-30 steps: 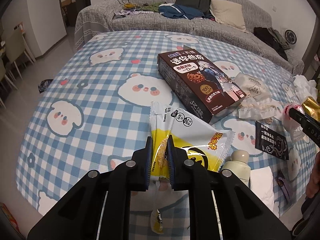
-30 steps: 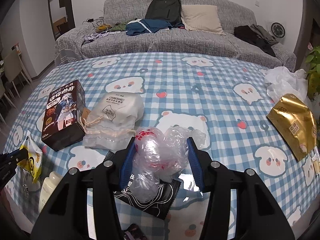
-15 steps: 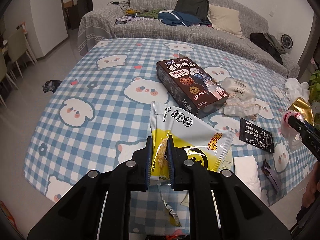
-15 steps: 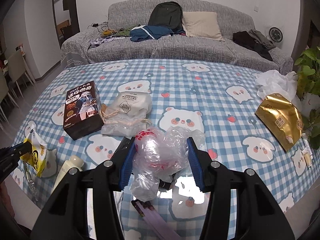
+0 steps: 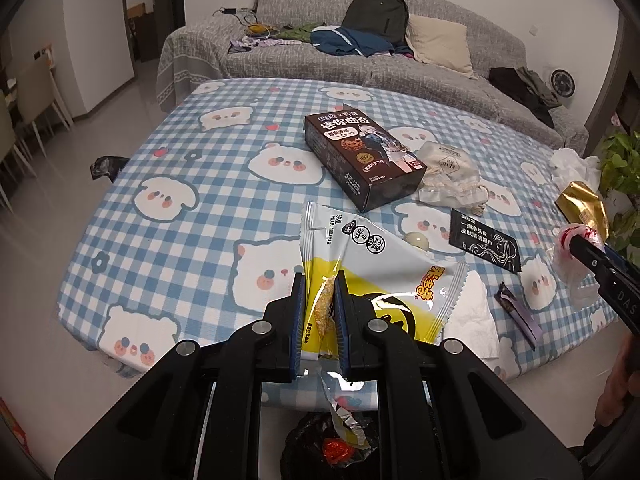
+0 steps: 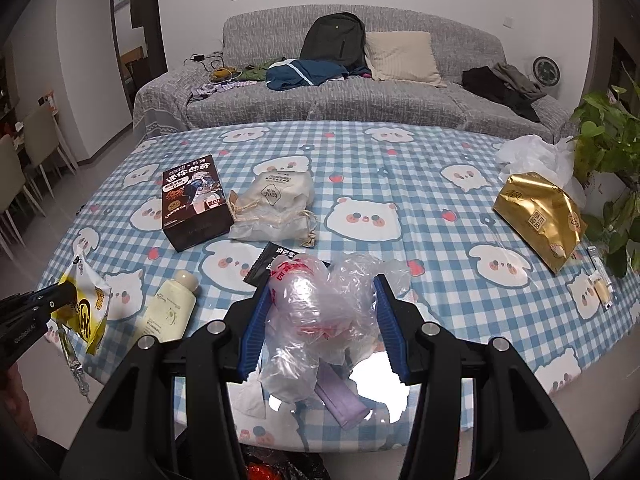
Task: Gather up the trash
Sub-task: 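Carry the yellow packet and clear plastic bag down over the black trash bin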
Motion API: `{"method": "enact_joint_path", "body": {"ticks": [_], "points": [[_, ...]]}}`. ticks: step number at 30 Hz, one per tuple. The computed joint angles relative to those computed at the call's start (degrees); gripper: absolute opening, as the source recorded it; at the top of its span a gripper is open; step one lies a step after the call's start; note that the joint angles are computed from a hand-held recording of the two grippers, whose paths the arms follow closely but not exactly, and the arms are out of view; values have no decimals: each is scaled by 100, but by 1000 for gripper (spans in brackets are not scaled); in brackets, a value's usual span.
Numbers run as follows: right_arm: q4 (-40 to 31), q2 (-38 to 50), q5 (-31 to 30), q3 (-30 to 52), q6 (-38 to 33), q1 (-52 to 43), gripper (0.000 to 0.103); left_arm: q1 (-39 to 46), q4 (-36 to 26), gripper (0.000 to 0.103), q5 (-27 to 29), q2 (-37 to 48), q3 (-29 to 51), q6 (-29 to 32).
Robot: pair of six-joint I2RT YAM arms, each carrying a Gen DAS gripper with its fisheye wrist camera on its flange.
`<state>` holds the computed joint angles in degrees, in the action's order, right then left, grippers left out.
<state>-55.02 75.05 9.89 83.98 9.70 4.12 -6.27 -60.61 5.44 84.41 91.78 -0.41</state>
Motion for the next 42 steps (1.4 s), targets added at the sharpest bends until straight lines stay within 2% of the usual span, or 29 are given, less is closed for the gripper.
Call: {"method": "enact_joint_path", "body": {"ticks": [23, 32, 42], "points": [[-650, -1382, 697, -795, 796, 1150, 48, 110, -359, 13, 249, -1495, -1156, 5], [-977, -2034, 1052, -1292, 1324, 1734, 48, 153, -481, 13, 363, -2065, -1586, 38], [-1391, -2356, 1563, -1418, 2002, 2569, 48, 369, -660, 13, 585, -2678, -2144, 206]]}}
